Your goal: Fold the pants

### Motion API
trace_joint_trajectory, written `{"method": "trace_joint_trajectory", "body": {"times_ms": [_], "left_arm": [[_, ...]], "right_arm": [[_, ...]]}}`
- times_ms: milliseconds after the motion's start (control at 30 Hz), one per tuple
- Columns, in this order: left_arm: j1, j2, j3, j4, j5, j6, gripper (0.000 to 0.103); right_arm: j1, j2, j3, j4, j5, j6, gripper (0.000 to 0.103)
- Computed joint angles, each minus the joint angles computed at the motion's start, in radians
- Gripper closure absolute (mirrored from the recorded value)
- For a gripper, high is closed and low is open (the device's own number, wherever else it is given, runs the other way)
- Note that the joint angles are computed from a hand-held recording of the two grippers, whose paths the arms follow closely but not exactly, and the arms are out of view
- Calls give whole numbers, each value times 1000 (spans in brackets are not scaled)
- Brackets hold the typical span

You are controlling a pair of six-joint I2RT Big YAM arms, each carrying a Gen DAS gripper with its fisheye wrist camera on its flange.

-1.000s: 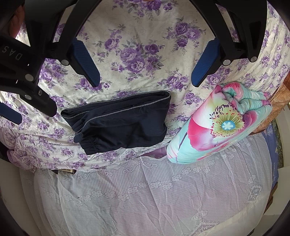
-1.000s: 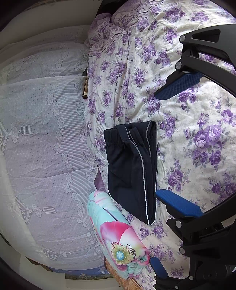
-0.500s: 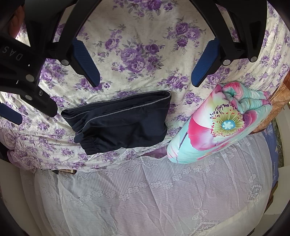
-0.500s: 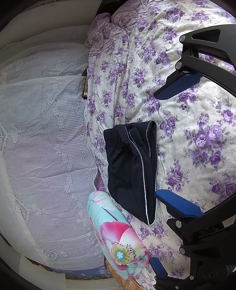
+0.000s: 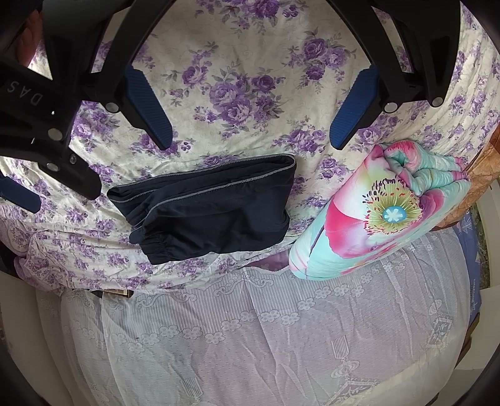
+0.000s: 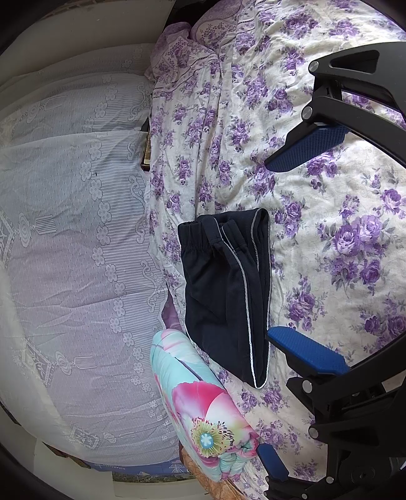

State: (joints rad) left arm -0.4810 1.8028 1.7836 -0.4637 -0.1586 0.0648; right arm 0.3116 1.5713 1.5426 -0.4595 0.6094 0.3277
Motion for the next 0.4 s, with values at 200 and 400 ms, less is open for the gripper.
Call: {"method": "trace_joint_trajectory", "body": {"times_ms": [200, 400], "left_arm": [[4, 21, 35, -47, 2, -15, 5], [19, 46, 76, -106, 20, -56, 5]], "right_arm": [[0, 0, 0, 1, 0, 0, 4], [1, 1, 1, -2, 2, 1, 3]]}}
